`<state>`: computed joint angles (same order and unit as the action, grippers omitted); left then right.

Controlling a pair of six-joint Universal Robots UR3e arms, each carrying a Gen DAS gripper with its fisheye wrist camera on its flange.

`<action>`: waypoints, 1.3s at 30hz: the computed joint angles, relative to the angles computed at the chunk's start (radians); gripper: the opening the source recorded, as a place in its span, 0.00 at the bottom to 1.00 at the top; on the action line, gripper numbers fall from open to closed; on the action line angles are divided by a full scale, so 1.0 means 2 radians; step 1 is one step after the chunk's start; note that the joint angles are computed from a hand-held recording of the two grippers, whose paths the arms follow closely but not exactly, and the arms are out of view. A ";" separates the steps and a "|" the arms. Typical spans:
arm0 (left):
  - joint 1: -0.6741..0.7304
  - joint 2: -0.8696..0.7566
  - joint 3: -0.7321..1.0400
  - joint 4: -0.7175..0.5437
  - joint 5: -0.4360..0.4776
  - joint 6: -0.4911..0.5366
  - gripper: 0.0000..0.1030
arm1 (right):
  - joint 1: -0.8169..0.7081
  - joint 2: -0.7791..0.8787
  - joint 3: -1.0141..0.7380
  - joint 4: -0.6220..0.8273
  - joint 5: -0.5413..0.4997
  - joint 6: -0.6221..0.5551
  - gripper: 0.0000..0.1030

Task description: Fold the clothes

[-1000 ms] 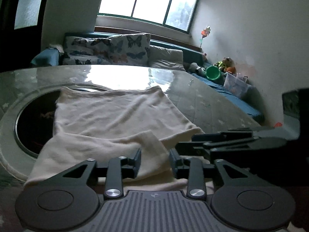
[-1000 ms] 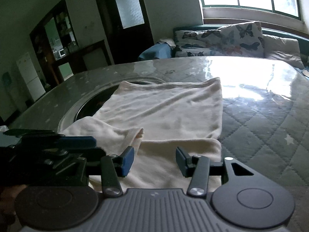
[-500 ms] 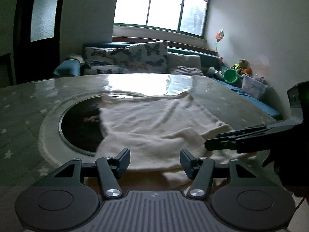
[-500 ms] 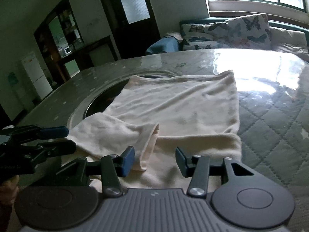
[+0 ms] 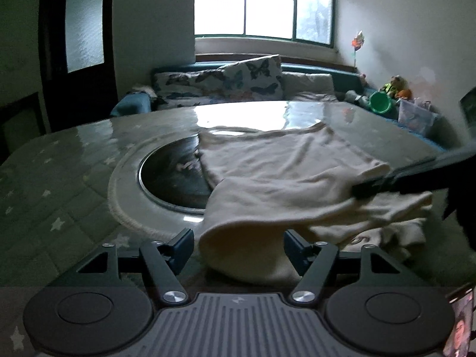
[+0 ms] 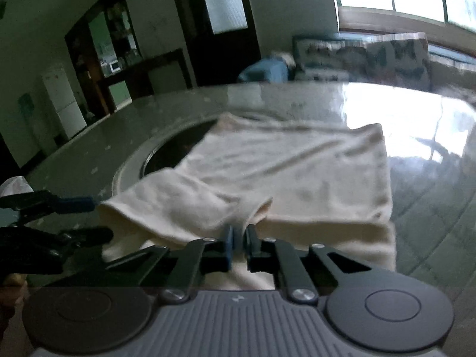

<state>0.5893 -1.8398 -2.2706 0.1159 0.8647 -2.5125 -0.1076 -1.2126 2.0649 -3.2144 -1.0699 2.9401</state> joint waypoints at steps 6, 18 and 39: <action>-0.004 -0.023 0.018 0.012 0.007 -0.011 0.49 | -0.005 -0.043 0.026 -0.031 -0.001 -0.014 0.07; -0.002 -0.011 -0.020 0.044 0.000 0.025 0.23 | -0.055 -0.108 0.101 -0.039 -0.016 -0.046 0.07; -0.010 0.017 0.091 -0.123 -0.066 0.017 0.18 | -0.045 -0.031 0.031 -0.008 -0.007 -0.049 0.25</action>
<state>0.5690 -1.8053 -2.0886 -0.1304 0.7324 -2.4791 -0.1979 -1.2743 2.1273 -3.2312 -1.0837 2.8424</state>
